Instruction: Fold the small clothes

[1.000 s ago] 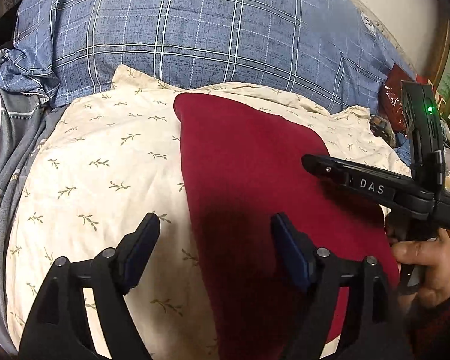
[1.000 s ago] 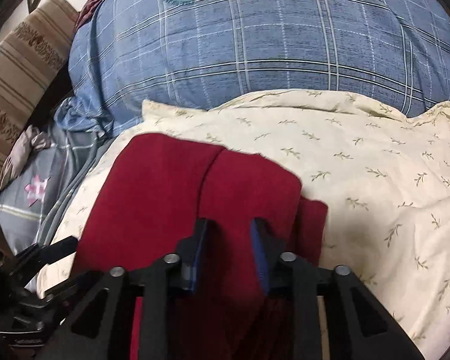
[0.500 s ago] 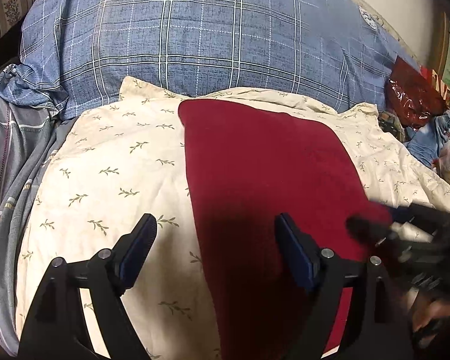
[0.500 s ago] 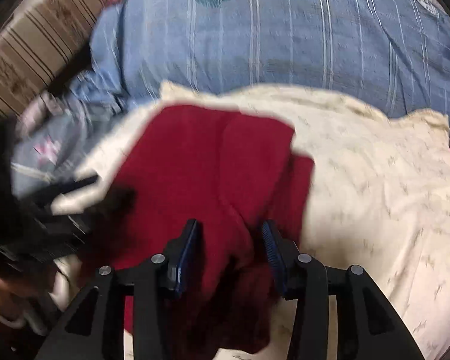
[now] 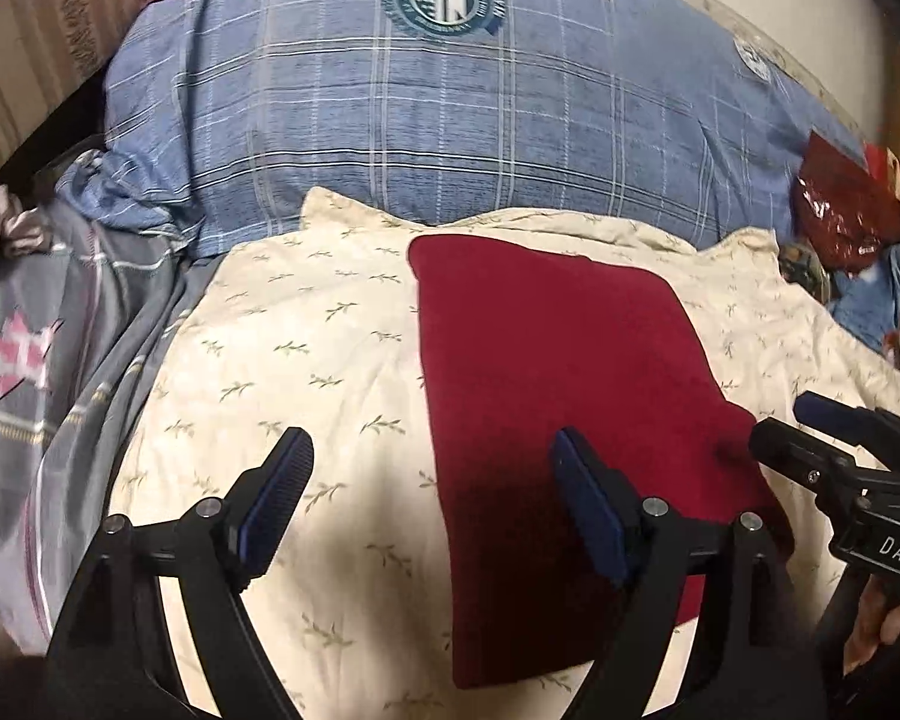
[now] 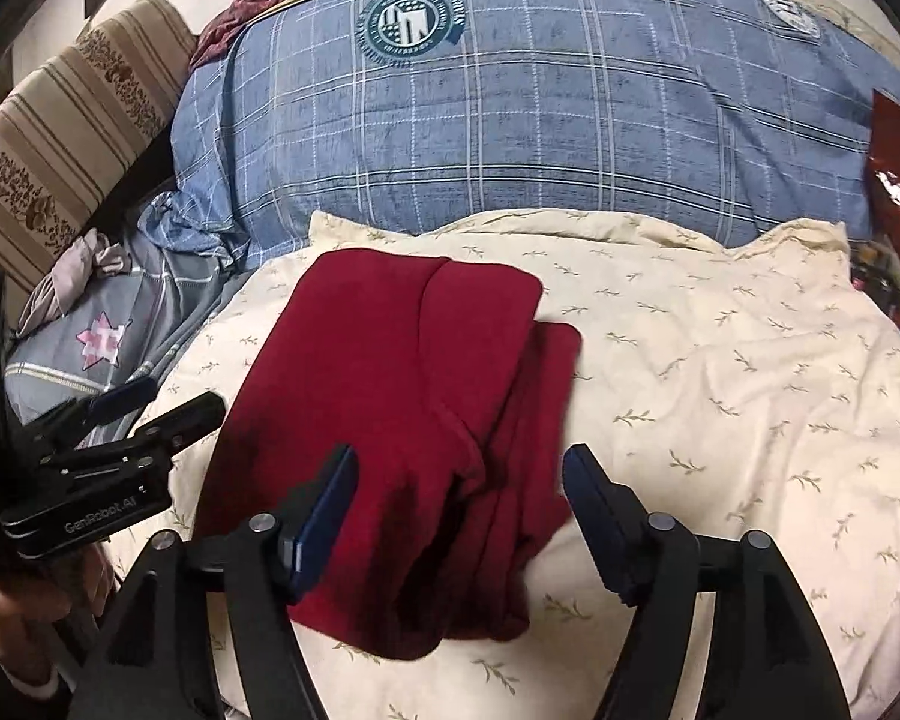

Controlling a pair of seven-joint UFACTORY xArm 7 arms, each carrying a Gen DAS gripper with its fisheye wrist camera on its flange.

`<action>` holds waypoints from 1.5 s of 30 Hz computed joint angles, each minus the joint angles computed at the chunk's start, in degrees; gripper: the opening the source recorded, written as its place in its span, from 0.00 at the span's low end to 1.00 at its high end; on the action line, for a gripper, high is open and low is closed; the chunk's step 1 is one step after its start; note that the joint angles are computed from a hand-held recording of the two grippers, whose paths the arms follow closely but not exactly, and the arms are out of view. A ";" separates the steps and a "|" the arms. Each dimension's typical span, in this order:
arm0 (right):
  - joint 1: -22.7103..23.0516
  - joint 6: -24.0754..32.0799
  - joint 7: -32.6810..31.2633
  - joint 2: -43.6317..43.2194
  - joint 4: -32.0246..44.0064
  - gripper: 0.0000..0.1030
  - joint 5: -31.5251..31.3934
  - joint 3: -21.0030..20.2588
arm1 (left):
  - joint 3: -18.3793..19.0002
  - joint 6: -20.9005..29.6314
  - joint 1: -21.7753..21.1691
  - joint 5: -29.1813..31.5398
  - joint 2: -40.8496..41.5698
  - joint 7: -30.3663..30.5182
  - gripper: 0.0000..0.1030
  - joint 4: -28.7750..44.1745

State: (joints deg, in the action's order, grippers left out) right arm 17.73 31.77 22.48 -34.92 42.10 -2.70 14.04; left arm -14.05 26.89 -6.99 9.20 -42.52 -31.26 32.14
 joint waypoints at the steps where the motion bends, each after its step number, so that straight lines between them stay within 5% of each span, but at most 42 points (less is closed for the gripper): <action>1: -0.29 -0.02 0.51 -0.38 -0.12 0.72 -0.20 0.29 | -0.07 0.28 0.05 0.00 -0.45 -0.22 0.79 -0.11; 19: -0.03 0.13 3.62 -1.99 0.29 0.83 -1.60 2.18 | -2.31 3.51 1.24 1.95 -6.05 -2.23 0.80 0.11; 45: 1.35 0.54 2.39 -0.56 0.48 0.83 -0.42 1.18 | -3.58 3.42 1.86 4.06 -4.97 -4.40 0.80 0.46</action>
State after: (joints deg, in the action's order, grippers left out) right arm 19.09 32.32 24.87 -35.48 42.58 -3.12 15.23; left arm -17.63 30.31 -5.13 13.26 -47.49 -35.65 32.60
